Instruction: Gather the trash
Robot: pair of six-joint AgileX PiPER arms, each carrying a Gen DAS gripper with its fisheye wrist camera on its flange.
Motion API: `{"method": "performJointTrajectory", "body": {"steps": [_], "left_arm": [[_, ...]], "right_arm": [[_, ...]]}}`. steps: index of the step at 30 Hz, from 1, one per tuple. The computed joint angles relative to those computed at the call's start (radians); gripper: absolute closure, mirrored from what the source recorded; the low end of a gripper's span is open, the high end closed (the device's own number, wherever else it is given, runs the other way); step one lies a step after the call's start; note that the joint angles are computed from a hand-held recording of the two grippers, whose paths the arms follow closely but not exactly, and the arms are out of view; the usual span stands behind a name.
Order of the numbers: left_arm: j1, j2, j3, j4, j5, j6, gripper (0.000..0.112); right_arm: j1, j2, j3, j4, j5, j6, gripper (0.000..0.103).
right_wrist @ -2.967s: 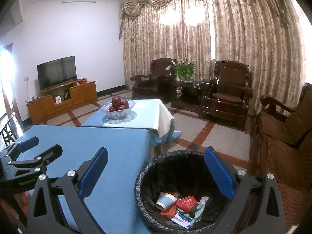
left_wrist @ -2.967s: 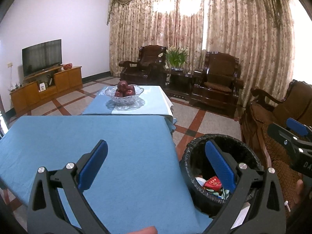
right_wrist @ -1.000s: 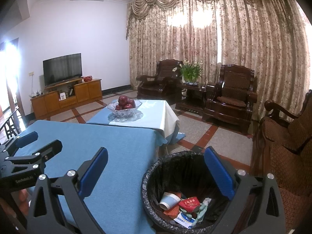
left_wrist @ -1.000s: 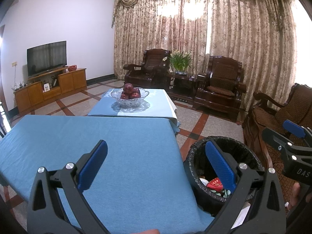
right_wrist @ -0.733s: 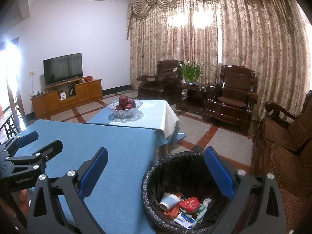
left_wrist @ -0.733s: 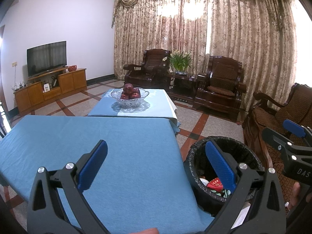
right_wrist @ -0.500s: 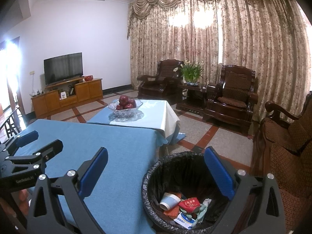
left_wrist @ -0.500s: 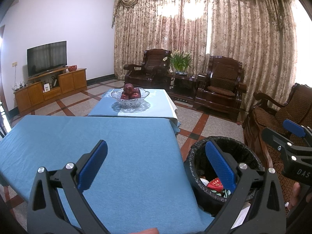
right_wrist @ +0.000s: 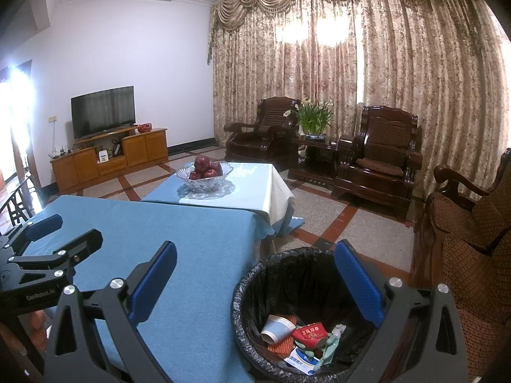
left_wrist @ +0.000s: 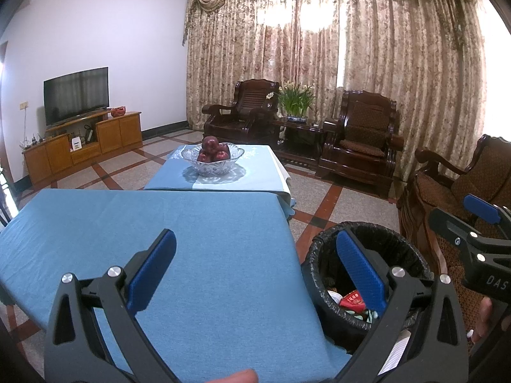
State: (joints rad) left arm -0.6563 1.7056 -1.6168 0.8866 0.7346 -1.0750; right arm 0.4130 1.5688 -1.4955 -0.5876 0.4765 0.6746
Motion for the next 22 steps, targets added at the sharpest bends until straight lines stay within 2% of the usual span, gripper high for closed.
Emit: {"method": "performJointTrajectory", "body": {"steps": [22], "left_arm": [[0.017,-0.016,0.051,0.009,-0.031,-0.02,0.015]], "right_arm": [[-0.001,0.006,-0.005,0.007,0.003,-0.007,0.006]]}}
